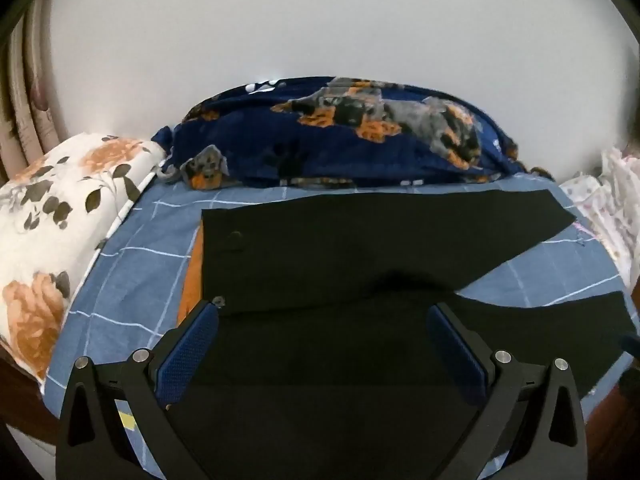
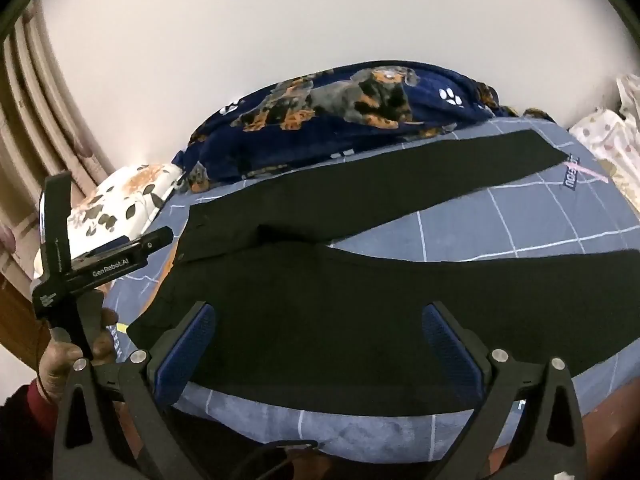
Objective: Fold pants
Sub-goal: 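Lower the left gripper onto the black pants' leg edge and close it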
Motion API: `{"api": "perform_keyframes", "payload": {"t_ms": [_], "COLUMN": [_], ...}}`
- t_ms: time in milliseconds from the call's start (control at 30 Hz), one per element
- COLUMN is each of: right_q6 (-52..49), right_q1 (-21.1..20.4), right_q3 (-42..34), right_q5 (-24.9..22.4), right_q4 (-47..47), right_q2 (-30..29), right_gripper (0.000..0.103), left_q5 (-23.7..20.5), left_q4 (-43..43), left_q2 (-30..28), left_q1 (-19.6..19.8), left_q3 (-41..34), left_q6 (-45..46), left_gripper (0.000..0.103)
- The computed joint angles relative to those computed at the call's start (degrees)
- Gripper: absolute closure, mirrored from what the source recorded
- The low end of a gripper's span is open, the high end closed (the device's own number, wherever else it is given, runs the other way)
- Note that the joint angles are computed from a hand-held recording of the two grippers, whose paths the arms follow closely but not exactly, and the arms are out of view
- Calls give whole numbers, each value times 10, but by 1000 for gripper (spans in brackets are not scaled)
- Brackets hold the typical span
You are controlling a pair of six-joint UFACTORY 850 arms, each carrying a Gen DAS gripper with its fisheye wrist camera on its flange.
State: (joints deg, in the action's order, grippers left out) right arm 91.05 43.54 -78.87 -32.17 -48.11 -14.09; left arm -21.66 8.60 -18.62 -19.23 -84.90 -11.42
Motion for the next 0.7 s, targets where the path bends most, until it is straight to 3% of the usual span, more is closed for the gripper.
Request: {"api": "perform_keyframes", "payload": {"t_ms": [133, 267, 367, 467, 567, 600, 667, 700], "right_q6": [-21, -18, -41, -50, -76, -93, -99, -104], "right_q1": [-12, -13, -23, -29, -34, -35, -38, -38], "right_q3": [-3, 2, 5, 5, 0, -5, -4, -6], "right_q5": [8, 17, 30, 37, 38, 33, 37, 36], "right_q4": [24, 39, 68, 87, 124, 147, 158, 164], "right_q2": [-10, -10, -15, -20, -28, -32, -37, -40], "right_gripper": [0, 0, 0, 0, 0, 0, 0, 0], "left_q5": [-6, 3, 9, -22, -90, -111, -160, -194], "left_q4": [-58, -31, -137, -270, -353, -363, -379, -389], "left_q2": [-16, -28, -48, -87, -157, -181, -226, -265], "left_q1": [15, 27, 58, 97, 138, 147, 161, 170], "left_q3": [-14, -19, -37, -81, -165, -197, -259, -314], "left_q6": [54, 46, 163, 276, 347, 361, 373, 369], "left_gripper": [0, 0, 0, 0, 3, 7, 31, 33]}}
